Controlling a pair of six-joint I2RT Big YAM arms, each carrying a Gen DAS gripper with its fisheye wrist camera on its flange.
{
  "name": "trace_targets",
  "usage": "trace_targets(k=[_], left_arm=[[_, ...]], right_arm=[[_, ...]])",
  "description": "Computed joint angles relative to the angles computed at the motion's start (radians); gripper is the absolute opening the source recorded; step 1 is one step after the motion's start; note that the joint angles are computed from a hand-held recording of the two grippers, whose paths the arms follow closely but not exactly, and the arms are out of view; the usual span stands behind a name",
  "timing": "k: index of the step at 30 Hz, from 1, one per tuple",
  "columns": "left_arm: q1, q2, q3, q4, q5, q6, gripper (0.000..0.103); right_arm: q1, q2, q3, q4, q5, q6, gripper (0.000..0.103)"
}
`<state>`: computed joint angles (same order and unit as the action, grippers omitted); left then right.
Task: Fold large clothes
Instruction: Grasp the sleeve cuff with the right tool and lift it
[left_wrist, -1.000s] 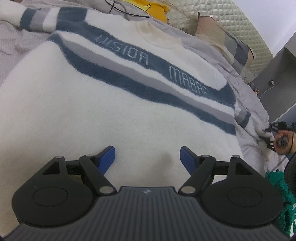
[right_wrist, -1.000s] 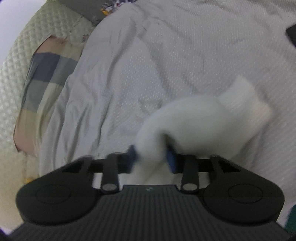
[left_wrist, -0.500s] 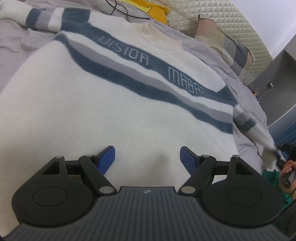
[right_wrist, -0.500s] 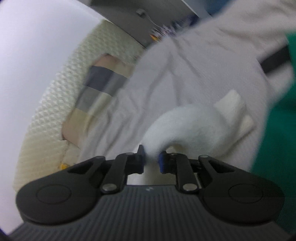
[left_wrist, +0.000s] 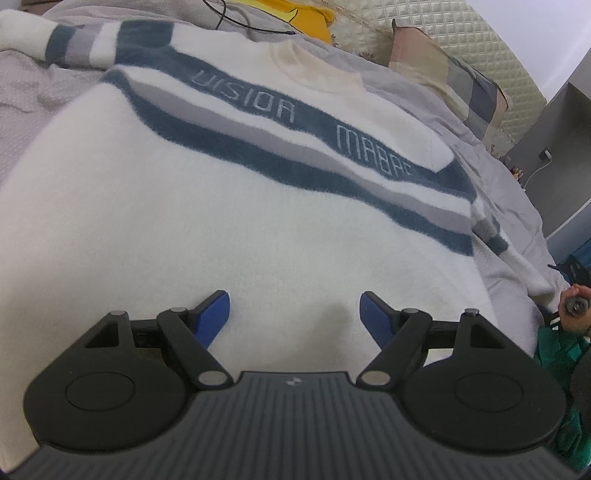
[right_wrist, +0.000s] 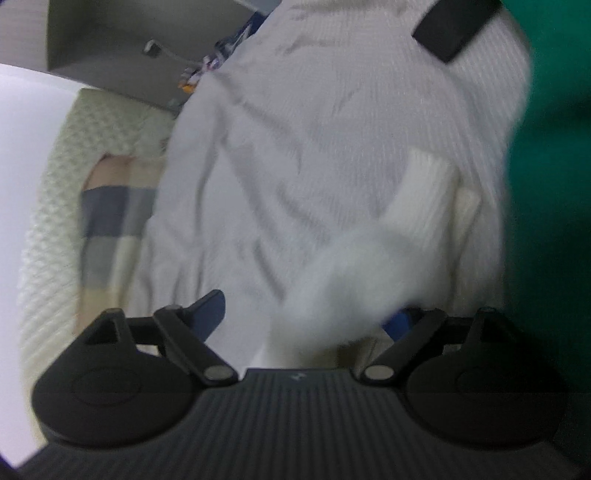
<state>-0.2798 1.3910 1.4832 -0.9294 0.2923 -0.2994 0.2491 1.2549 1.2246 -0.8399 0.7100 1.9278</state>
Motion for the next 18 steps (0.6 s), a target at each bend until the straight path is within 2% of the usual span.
trace_targets(k=[1,3,6,10,12,13,14,16,18], left_arm=[[-0.001,0.002,0.002,0.000,-0.001,-0.002,0.081],[0.001,0.004,0.005,-0.003,0.005,-0.003,0.081],[0.011,0.009,0.011,-0.007,0.026,-0.011,0.081],[0.016,0.016,0.017,-0.003,0.033,-0.009,0.081],[0.014,0.022,0.024,-0.006,0.025,-0.001,0.081],[0.012,0.024,0.028,-0.007,0.017,0.001,0.081],[0.012,0.023,0.030,-0.007,0.008,0.002,0.081],[0.016,0.028,0.042,-0.012,0.002,0.013,0.081],[0.025,0.041,0.065,-0.030,0.004,0.017,0.081]], right_arm=[[-0.016,0.019,0.030,-0.047,-0.005,-0.013,0.073],[-0.050,0.028,0.050,-0.077,-0.023,-0.078,0.036],[-0.079,-0.011,0.029,-0.037,0.016,-0.223,0.021],[-0.093,-0.056,-0.018,0.167,0.067,-0.479,0.019],[-0.093,-0.070,-0.033,0.326,0.078,-0.642,0.019],[-0.084,-0.079,-0.049,0.444,0.076,-0.719,0.019],[-0.071,-0.080,-0.045,0.512,0.067,-0.789,0.019],[-0.035,-0.042,0.035,0.530,0.074,-0.933,0.019],[0.007,-0.017,0.110,0.539,0.070,-1.034,0.019]])
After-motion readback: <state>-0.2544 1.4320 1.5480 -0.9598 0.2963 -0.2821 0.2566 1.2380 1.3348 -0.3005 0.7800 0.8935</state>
